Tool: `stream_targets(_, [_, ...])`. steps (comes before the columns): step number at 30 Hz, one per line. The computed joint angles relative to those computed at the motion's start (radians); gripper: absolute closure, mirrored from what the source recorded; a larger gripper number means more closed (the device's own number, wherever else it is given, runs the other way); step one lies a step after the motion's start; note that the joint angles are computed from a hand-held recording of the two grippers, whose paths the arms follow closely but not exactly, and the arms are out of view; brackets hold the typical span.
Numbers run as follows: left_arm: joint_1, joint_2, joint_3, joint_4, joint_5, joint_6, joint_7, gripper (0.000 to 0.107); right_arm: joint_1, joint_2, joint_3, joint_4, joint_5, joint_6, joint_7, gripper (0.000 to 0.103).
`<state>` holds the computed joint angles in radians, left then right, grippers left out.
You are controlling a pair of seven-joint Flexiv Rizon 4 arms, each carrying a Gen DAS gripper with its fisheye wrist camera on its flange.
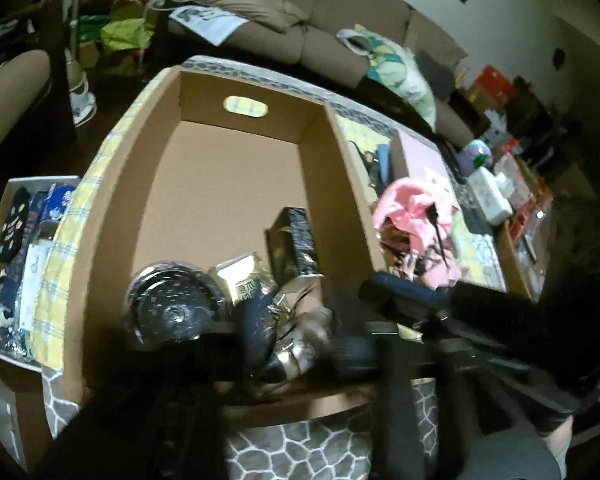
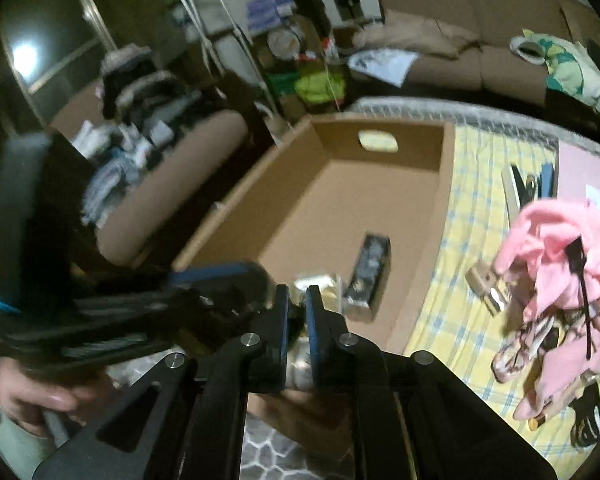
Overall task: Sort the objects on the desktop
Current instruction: 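Carry the black cable into the cardboard box and open the left tool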
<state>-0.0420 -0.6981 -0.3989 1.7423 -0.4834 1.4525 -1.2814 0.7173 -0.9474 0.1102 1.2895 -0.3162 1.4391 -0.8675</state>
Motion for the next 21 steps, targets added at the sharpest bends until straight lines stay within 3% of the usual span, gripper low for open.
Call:
stream_targets(1, [0.009, 0.001, -0.012, 0.008, -0.006, 0.021, 0.001, 0.046, 0.004, -0.002, -0.009, -0.003, 0.0, -0.02, 0.009, 0.092])
stream_targets(3, [0.057, 0.001, -0.075, 0.029, -0.018, 0.058, 0.021, 0.043, 0.036, 0.009, -0.07, 0.016, -0.011, -0.026, 0.052, 0.081])
stream_targets(5, [0.09, -0.002, -0.118, 0.045, -0.022, 0.094, 0.021, 0.038, 0.076, 0.033, -0.152, 0.067, -0.028, 0.028, 0.109, 0.049])
stream_targets(8, [0.094, -0.009, -0.122, 0.039, -0.006, 0.113, -0.006, 0.025, 0.127, 0.055, -0.258, 0.124, -0.042, 0.118, 0.183, 0.024])
stream_targets(12, [0.045, -0.007, -0.055, 0.016, 0.027, 0.108, -0.06, 0.004, 0.16, 0.078, -0.332, 0.169, -0.043, 0.15, 0.238, 0.01])
stream_targets(15, [0.015, -0.005, -0.015, 0.007, 0.048, 0.114, -0.095, 0.004, 0.185, 0.091, -0.384, 0.203, -0.038, 0.159, 0.28, 0.001])
stream_targets(21, [-0.055, -0.01, 0.076, -0.033, 0.09, 0.086, -0.149, 0.004, 0.199, 0.117, -0.419, 0.257, -0.049, 0.172, 0.304, 0.0])
